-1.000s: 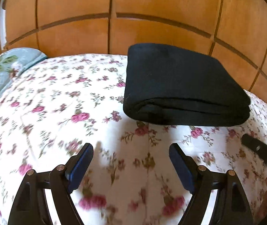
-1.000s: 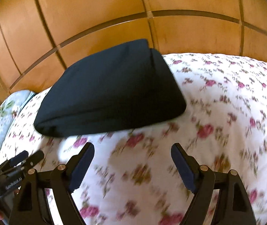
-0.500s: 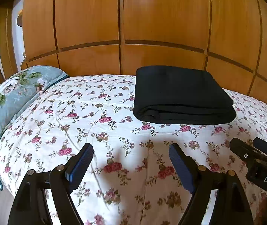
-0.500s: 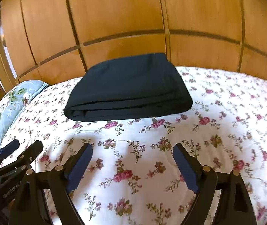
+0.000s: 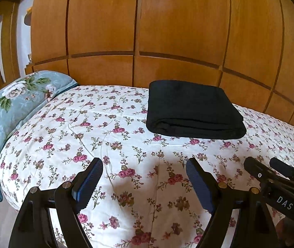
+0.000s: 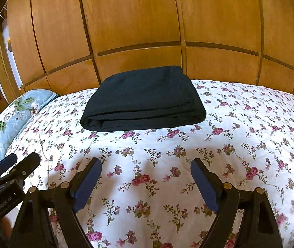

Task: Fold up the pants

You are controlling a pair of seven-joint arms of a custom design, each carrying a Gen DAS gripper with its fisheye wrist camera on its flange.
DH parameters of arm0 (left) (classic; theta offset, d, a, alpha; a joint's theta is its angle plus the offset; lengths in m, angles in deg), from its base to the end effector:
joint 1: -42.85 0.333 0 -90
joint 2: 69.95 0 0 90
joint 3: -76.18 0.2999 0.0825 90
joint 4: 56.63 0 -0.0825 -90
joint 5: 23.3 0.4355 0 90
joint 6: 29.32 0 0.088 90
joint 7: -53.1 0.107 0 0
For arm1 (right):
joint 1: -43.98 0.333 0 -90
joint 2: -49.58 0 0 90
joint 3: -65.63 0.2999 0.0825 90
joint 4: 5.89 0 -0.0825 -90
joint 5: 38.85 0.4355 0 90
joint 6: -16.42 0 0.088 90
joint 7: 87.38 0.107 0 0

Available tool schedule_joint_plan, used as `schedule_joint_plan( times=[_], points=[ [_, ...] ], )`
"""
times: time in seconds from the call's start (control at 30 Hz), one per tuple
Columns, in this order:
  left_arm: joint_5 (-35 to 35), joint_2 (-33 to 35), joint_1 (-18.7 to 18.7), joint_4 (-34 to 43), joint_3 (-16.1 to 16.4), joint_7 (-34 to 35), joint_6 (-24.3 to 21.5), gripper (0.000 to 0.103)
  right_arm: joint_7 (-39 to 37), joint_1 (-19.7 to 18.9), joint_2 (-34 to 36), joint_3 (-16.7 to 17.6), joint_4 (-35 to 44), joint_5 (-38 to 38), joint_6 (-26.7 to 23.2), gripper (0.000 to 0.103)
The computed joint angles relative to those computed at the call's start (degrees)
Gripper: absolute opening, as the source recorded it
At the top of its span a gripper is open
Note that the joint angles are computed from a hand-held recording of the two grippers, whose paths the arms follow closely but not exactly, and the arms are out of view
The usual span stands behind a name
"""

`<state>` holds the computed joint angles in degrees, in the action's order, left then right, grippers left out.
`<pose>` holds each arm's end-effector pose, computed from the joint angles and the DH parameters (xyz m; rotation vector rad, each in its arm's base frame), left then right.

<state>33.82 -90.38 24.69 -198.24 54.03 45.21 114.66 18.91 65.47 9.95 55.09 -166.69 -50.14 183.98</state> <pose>0.3860 -0.3345 0.4062 -1.8888 1.4506 -0.7654 0.4149 0.0972 0.4478 -1.7562 1.6321 -0.5214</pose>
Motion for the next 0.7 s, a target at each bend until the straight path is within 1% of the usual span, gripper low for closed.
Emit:
schedule_joint_plan(
  times=[0.2, 0.57, 0.7],
  points=[
    [0.23, -0.39, -0.37, -0.22, -0.28, -0.31, 0.16, 0.083, 0.33, -0.50, -1.35, 0.56, -0.79, -0.59, 0.02, 0.088],
    [0.11, -0.46, -0.30, -0.19, -0.21, -1.23, 1.02, 0.082, 0.08, 0.42, -1.01, -0.17, -0.58, -0.07, -0.30, 0.088],
    [-0.85, 0.10, -0.44, -0.03, 0.09, -0.50, 1.61, 0.078, -0.01, 0.69, -0.73, -0.31, -0.47, 0.36, -0.37, 0.088]
  ],
)
